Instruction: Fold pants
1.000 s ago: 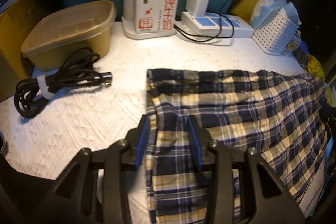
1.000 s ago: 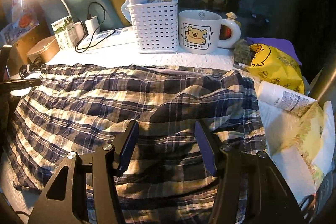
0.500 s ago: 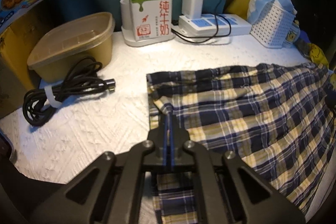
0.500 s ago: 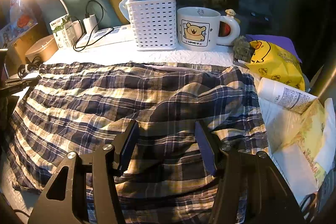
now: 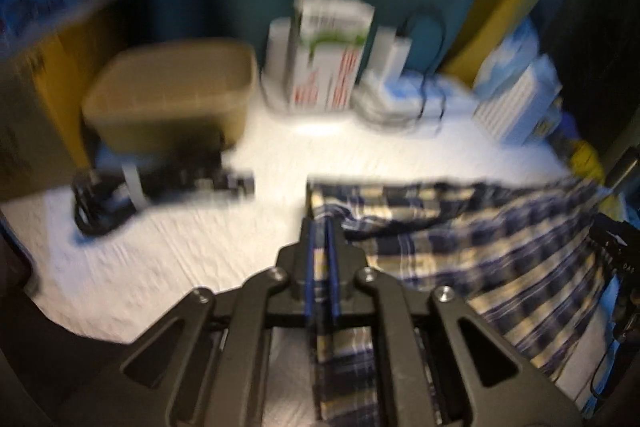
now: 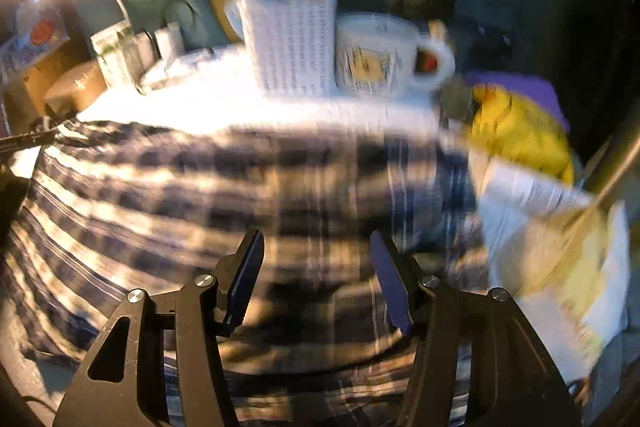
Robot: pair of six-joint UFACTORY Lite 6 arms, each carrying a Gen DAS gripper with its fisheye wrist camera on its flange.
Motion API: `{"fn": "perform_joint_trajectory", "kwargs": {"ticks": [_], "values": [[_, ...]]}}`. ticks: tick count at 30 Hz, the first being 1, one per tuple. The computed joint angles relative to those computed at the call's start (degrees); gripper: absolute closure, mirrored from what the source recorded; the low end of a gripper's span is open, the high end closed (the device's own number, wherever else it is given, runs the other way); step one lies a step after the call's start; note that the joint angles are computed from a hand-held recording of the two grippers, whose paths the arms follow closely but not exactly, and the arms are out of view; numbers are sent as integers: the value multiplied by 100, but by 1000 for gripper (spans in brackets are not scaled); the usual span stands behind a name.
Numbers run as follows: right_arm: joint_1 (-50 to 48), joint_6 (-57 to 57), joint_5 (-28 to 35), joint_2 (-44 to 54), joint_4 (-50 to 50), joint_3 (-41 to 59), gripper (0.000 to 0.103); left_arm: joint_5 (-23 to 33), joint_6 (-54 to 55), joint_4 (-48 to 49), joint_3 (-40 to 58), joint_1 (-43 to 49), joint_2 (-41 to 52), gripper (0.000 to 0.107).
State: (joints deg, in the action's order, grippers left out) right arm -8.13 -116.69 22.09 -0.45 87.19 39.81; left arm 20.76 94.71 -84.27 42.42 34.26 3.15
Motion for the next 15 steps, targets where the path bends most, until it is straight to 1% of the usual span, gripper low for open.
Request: {"fn": "perform_joint_trajectory", "kwargs": {"ticks": [1,3,4,5,6,7,8,9,11,12,14,15], "values": [[103,168,10,-20,-141,130,44,74,-110,48,19,-51,-182,98],[412,785,7,185,-675,566,44,176,-376,277,166,-299,-209,98],[548,1140,108,420,-1007,848,44,197,-498,411,249,-451,-144,98],[652,1477,283,750,-1321,1177,47,137,-792,696,401,-741,28,98],[803,2053,448,1298,-1822,1691,52,46,-1212,1118,591,-986,252,98],[957,2606,426,1709,-2250,2064,67,-120,-1467,1343,715,-1219,434,98],[1127,3201,282,2143,-2740,2447,75,-322,-1712,1553,790,-1402,556,98],[1303,3778,44,2524,-3247,2765,76,-568,-2196,2003,936,-1541,775,98],[1513,4681,-289,3085,-4102,3223,76,-873,-3092,2861,1070,-1535,1070,98],[1521,4859,-275,3137,-4256,3304,76,-980,-3409,3228,1044,-1475,1130,98],[1551,5217,-264,3182,-4534,3428,76,-1164,-3658,3657,886,-1210,1235,98],[1565,5356,-283,3178,-4619,3446,76,-1266,-3503,3578,784,-1060,1261,98]]}}
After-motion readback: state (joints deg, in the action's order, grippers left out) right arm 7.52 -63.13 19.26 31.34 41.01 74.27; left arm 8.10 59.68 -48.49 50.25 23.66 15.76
